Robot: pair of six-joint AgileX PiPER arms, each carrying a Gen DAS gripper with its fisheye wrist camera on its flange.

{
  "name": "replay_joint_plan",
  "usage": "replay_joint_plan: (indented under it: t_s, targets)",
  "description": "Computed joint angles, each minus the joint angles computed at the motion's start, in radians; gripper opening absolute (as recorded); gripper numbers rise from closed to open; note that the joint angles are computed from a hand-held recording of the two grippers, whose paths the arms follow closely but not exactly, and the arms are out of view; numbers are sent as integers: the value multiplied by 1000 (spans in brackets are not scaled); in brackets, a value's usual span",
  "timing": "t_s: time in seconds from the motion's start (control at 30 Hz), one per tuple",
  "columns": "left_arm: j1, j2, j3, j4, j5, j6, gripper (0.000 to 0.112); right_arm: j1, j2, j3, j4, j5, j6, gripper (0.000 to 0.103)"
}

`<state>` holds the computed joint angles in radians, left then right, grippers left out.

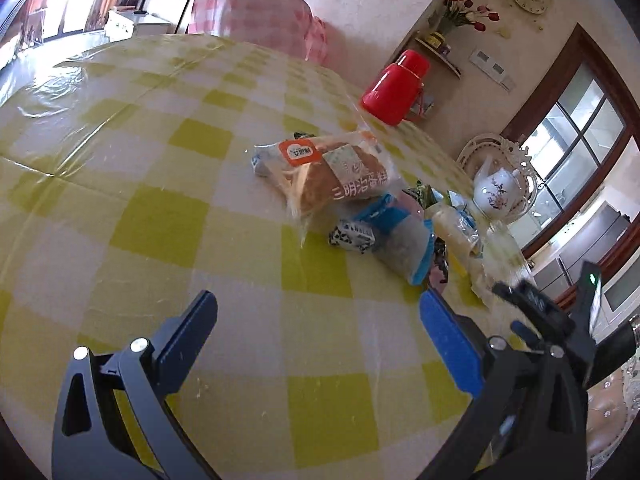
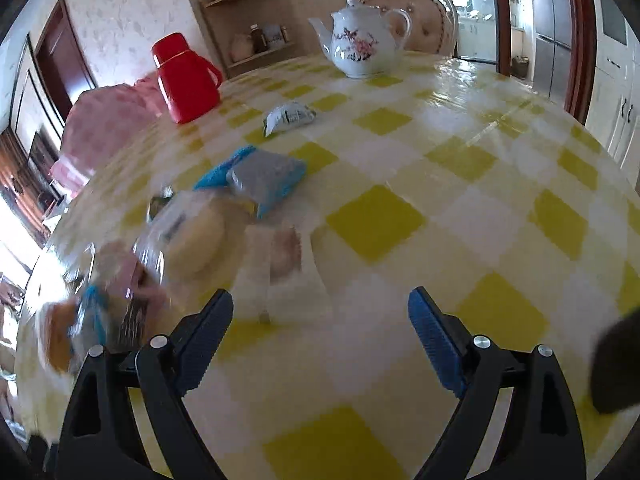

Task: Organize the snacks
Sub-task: 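Return the right tool to the table and grasp the white wrapped pastry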

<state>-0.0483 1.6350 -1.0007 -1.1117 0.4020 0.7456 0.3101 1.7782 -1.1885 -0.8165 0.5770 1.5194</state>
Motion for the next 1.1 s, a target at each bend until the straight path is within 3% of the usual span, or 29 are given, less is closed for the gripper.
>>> replay_joint_plan:
  t_s: [0.23, 0.27, 0.33, 0.57, 0.6, 0.63, 0.7, 0.77, 0.8, 0.87, 0.93, 1.0, 1.1]
  targets:
    - [-13, 2, 1, 28, -10, -5, 101, -35, 189, -273, 189, 130, -297, 88]
    - [-12, 1, 1, 32, -9, -7, 101, -30, 196, -290, 195, 148, -330, 85]
    - [-13, 2, 0, 37, -7, -10, 101, -18, 188, -276, 177, 142, -347, 53]
    - [-1, -2, 3, 3, 9, 10, 101, -1, -2, 2, 57, -73, -219, 45]
    - [3, -3, 4, -5, 13, 18, 101, 9, -28, 33, 29, -93, -180, 36]
    - [4, -6, 7, -9, 11, 18, 101, 21, -51, 60, -5, -111, -141, 16]
    - [1, -6, -4, 23, 0, -13, 101, 44, -75, 79, -43, -106, -91, 15]
    - [-19, 0, -37, 173, -36, -145, 101, 61, -90, 98, -51, -96, -67, 16]
    - [-25, 8, -62, 261, -42, -221, 101, 59, -92, 102, -40, -99, -73, 17]
    - [-23, 23, -101, 329, -28, -290, 101, 35, -95, 106, -22, -115, -91, 29]
    - [-24, 22, -109, 333, -40, -312, 101, 15, -114, 127, -41, -128, -42, 89]
    - [-35, 18, -104, 311, -54, -295, 101, 3, -136, 150, -103, -150, 40, 93]
    - [-55, 33, -110, 337, -42, -284, 101, 41, -71, 59, -85, -7, -91, 93]
